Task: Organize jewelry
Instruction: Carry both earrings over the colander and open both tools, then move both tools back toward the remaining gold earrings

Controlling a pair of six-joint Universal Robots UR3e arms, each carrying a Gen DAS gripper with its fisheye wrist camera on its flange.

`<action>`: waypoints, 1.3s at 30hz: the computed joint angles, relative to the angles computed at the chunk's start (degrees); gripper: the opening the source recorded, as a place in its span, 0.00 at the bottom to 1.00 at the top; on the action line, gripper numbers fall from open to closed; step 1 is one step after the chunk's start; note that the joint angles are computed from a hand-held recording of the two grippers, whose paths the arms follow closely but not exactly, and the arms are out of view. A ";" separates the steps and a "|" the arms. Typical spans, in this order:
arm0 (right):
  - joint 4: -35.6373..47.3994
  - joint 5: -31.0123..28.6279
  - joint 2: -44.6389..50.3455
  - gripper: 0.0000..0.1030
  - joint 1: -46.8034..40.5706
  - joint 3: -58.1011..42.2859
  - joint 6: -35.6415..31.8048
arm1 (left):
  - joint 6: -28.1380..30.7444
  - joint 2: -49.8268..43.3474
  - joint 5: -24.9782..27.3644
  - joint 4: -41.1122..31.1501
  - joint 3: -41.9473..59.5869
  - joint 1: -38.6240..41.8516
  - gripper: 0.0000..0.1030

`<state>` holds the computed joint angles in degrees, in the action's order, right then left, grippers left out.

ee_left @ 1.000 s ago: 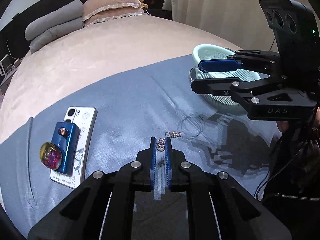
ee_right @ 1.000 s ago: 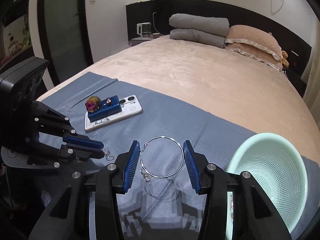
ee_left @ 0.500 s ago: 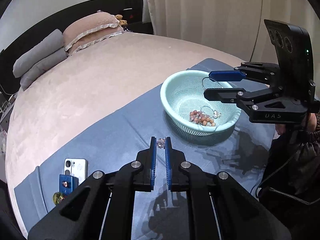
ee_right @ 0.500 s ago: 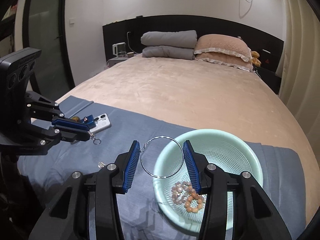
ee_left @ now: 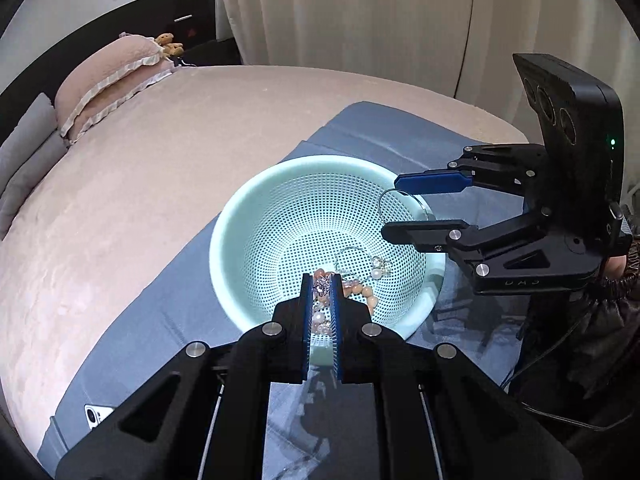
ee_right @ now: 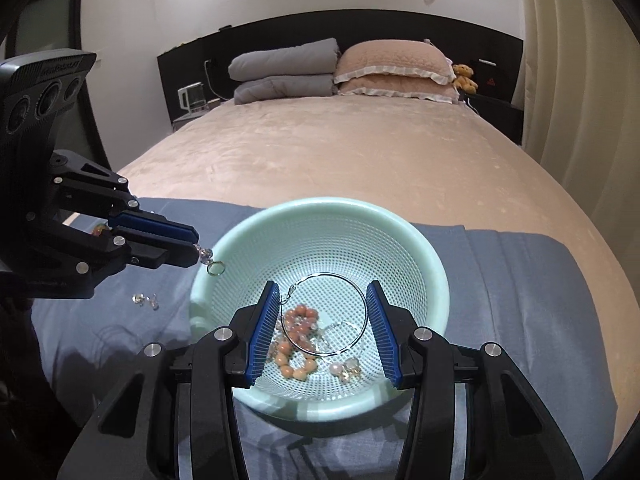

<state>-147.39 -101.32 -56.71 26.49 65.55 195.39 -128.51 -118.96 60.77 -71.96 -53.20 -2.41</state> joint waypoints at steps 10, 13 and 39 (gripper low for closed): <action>-3.33 3.34 -0.12 0.44 -2.52 4.84 -0.28 | -2.20 -6.96 5.02 -0.38 6.41 -4.48 0.10; -4.26 0.56 -0.77 0.63 -1.14 6.01 -2.26 | -3.28 -5.75 6.61 3.20 3.39 -3.99 0.18; -5.49 6.13 7.32 0.86 8.02 -9.71 -18.59 | 7.81 17.87 3.32 13.63 -31.30 20.97 0.94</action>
